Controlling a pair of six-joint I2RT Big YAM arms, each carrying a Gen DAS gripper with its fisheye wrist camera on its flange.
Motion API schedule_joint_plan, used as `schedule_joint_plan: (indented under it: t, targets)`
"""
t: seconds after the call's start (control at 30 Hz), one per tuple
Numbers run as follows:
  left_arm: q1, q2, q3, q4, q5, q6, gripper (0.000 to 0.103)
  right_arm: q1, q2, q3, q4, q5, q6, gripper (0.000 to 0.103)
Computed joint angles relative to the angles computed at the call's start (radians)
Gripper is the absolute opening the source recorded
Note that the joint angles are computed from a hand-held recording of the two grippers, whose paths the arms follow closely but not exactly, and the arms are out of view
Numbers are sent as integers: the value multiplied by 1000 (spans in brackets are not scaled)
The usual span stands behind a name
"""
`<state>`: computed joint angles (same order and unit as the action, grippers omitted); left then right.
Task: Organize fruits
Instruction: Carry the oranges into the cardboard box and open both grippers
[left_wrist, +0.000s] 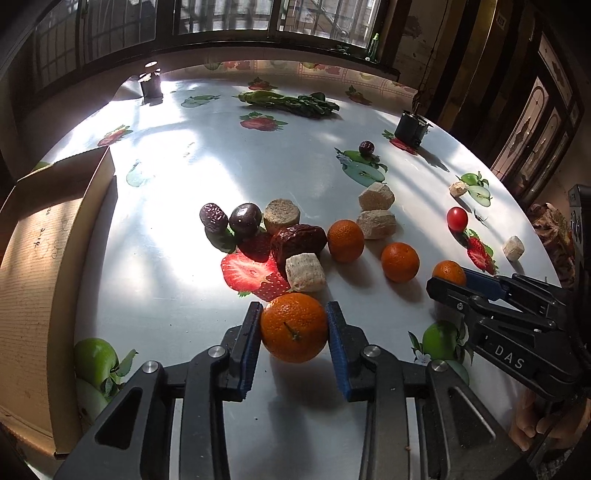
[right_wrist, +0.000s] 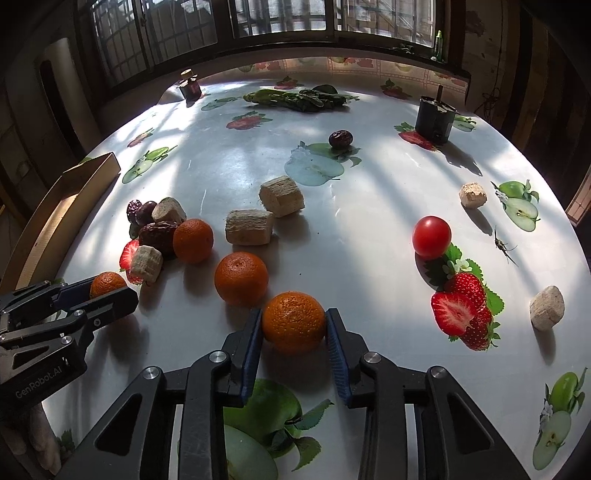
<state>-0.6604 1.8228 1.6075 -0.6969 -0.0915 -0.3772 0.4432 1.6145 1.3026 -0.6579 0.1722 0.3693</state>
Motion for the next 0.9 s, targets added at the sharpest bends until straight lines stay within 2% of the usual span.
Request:
schedule_joint_plan:
  t: [0.17,0.3,0.4,0.5,0.6,0.7,0.8,0.9]
  targets:
    - [27,-146,-103,71,51,-9,33,36,-81,-13,2,20,7,36]
    - [72,-291,-164,109,77,23,33,71,-139,33,1,-18,-5,36]
    - [120,-373,-164,92,73,82,33,94,-141,127,-28,-80,-27,36]
    - [183,-392,-97,20,56,135,34,119,-106,253,-58,-130,-45,36]
    - [246,-338,40,-90,-5,194,34,136,-17,431,-104,-214,-47,36]
    - [309,-220,207,-213,-52,236,34,163,139,673,-206,-220,-52,36]
    - [367,-150,238,-225,-51,222,34,186,330,920,-315,-241,-51,36]
    - [419,-96,203,-197,36,156,34,201,517,1128,-399,-266,-44,36]
